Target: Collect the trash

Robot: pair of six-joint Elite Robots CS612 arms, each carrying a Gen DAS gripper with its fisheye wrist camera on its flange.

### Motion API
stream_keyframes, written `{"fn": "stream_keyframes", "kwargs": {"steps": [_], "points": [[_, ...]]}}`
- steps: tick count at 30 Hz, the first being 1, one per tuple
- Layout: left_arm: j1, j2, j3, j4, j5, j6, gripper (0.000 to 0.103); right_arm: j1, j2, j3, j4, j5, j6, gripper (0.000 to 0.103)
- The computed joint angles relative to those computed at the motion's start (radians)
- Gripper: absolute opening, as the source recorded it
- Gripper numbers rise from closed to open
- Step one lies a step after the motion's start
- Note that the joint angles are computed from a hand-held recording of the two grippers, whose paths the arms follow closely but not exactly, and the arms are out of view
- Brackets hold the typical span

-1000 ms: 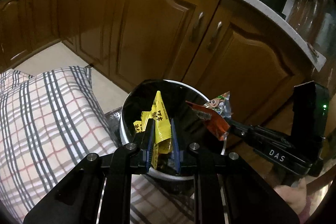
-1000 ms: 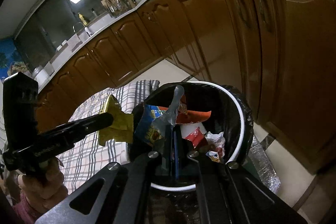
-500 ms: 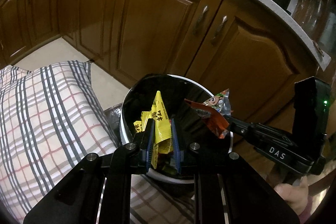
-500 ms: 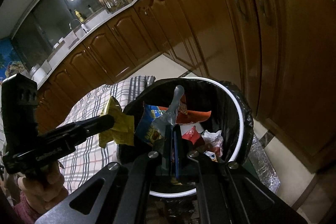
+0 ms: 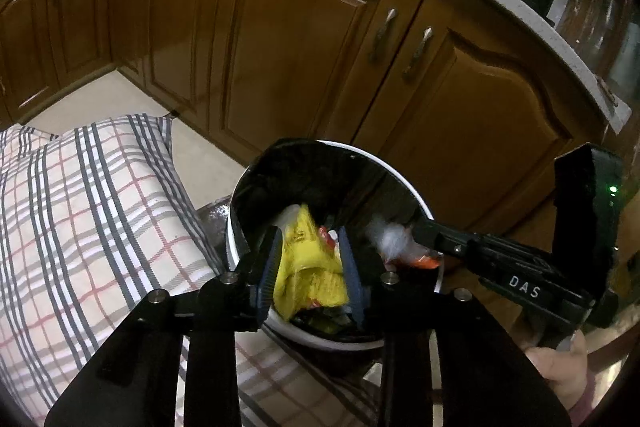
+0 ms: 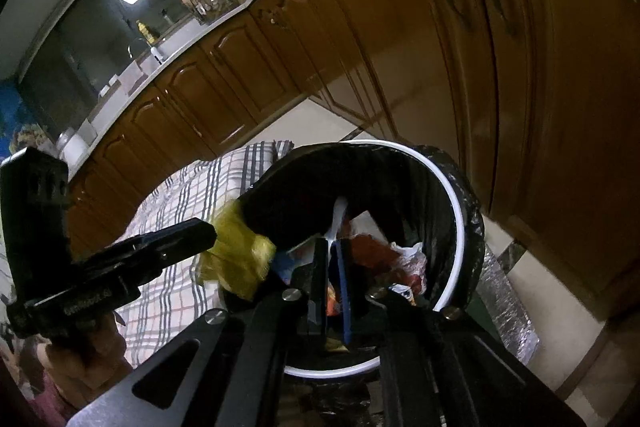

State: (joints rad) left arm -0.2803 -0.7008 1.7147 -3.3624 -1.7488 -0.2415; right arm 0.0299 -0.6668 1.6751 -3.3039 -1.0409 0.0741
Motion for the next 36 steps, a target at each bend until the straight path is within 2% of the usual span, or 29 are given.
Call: {"fn": "stream_keyframes", "kwargs": {"steps": [1,3,4,8,13,15,23,27,29,32,34,36], "points": [[0.000,-0.002,0.003,-0.004,0.000,-0.002,0.038,-0.001,0.000,0.001,-0.003,0.000,0.003,0.012],[0.000,-0.006,0.014,-0.023,0.009,-0.006,0.043,-0.003,-0.003,0.008,-0.017,0.007,0.013,0.024],[0.001,-0.008,0.020,-0.032,0.011,-0.008,0.046,-0.004,-0.003,0.013,-0.027,0.011,0.018,0.028],[0.005,-0.019,0.052,-0.073,0.025,-0.023,0.049,-0.005,-0.007,0.033,-0.076,0.024,0.037,0.039],[0.011,-0.031,0.105,-0.146,0.062,-0.059,0.064,0.000,-0.006,0.068,-0.181,0.018,0.095,0.067],[0.019,-0.034,0.133,-0.179,0.067,-0.090,0.066,0.003,-0.002,0.080,-0.224,0.017,0.123,0.080],[0.034,-0.044,0.238,-0.307,0.128,-0.173,0.067,0.036,0.005,0.138,-0.375,-0.029,0.180,0.090],[0.030,-0.054,0.302,-0.390,0.183,-0.174,0.068,0.060,0.005,0.172,-0.447,-0.058,0.183,0.090],[0.023,-0.058,0.337,-0.439,0.219,-0.171,0.071,0.071,0.002,0.183,-0.476,-0.079,0.175,0.090],[0.012,-0.063,0.382,-0.518,0.281,-0.156,0.084,0.092,-0.008,0.209,-0.532,-0.114,0.141,0.093],[-0.001,-0.067,0.417,-0.588,0.341,-0.134,0.095,0.106,-0.021,0.227,-0.571,-0.139,0.112,0.096],[-0.010,-0.070,0.445,-0.653,0.387,-0.116,0.098,0.116,-0.029,0.241,-0.618,-0.159,0.095,0.102]]}}
